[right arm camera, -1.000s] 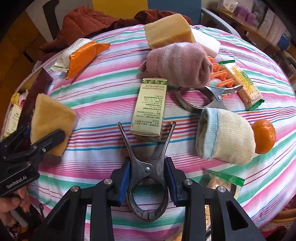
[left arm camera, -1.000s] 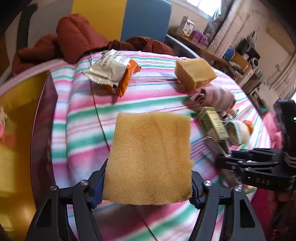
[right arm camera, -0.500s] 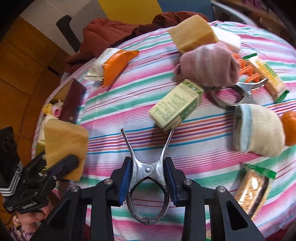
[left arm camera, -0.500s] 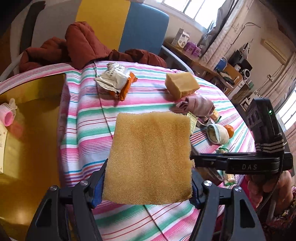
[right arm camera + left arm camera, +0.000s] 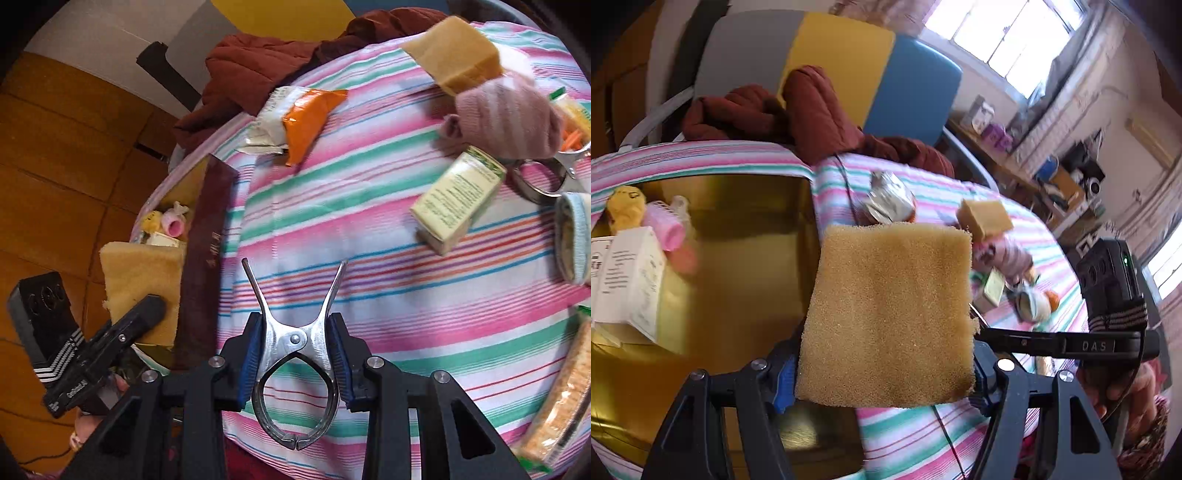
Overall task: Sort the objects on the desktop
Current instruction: 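Carry sponge and clip over the gold tray while the right tool opens to drop the clip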
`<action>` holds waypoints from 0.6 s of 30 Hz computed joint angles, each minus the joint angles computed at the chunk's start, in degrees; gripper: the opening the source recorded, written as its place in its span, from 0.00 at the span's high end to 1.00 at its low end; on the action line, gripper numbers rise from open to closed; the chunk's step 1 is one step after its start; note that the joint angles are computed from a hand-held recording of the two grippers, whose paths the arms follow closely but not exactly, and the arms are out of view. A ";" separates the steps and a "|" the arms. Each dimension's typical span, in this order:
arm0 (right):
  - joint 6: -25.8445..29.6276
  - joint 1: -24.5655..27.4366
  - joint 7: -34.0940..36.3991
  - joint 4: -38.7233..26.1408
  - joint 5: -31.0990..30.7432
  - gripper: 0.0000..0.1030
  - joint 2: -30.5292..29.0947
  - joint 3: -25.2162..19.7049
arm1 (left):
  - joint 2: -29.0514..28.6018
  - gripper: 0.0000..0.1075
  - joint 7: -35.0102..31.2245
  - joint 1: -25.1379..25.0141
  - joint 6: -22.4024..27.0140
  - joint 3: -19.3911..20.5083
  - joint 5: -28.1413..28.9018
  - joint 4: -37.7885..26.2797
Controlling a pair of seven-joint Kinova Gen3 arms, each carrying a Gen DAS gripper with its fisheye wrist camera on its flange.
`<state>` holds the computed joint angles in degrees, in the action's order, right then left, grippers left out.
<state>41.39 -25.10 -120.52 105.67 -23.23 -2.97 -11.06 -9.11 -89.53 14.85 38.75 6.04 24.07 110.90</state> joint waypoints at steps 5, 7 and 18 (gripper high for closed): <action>-0.75 -1.76 -1.08 -6.01 1.19 0.65 3.24 -1.42 | 0.01 0.33 -2.00 -2.60 1.23 -3.18 0.05 -0.47; -1.04 -2.62 -1.80 -9.10 2.08 0.65 5.30 -1.86 | 1.07 0.33 -1.55 -4.16 1.82 -3.26 -1.72 -1.30; 1.21 -10.29 -8.80 -29.16 10.58 0.65 21.41 -0.69 | 11.69 0.33 4.48 -9.01 3.76 -2.23 -13.50 -8.09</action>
